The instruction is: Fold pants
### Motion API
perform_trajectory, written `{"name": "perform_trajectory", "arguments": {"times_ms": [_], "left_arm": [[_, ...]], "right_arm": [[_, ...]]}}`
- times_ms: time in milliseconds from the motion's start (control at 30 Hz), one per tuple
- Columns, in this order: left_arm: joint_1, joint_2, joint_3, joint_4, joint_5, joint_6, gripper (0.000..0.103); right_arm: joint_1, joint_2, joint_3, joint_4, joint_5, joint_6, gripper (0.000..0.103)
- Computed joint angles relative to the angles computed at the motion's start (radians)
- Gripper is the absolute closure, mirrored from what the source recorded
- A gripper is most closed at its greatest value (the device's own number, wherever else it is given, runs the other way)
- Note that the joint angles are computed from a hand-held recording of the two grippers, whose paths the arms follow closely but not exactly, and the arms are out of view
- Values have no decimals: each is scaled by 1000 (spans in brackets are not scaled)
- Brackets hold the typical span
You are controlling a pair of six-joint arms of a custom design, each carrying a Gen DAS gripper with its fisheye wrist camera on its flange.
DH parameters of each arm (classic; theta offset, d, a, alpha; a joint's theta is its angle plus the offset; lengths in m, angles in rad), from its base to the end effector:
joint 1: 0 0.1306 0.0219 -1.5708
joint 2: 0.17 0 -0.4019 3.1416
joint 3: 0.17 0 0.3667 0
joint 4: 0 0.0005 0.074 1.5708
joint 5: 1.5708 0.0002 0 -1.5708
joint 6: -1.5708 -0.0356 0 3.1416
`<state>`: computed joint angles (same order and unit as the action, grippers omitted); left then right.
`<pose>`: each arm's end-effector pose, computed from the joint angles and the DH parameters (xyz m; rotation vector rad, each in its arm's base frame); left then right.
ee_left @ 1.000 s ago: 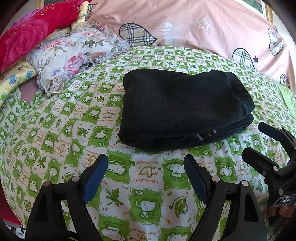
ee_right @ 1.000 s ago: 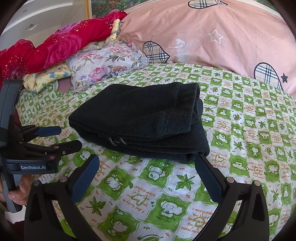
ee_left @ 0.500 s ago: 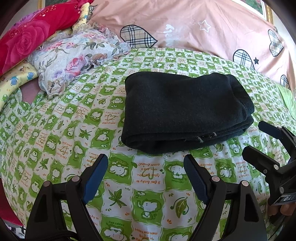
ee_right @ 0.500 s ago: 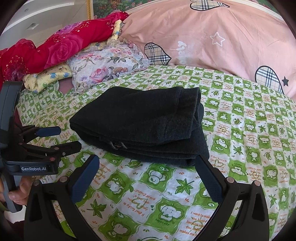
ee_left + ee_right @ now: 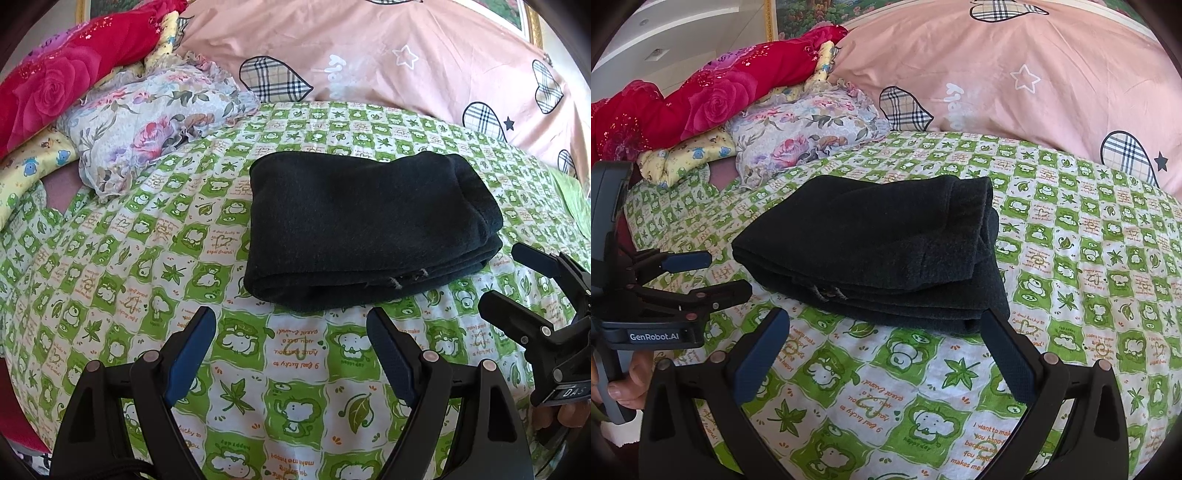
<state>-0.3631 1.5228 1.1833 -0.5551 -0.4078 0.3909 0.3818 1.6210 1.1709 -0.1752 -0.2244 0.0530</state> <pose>0.4565 -0.1589 0.3241 -0.2050 2.3650 0.1487 0.4871 0.2036 0.2995 -0.6003 2.1280 0.4301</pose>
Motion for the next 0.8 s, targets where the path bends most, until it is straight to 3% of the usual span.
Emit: {"name": "perform_trajectory", "arguments": {"times_ms": [800], "left_arm": [[1, -7, -4, 5, -8, 1, 19]], "right_arm": [[5, -1, 11, 2, 2, -2, 0]]}}
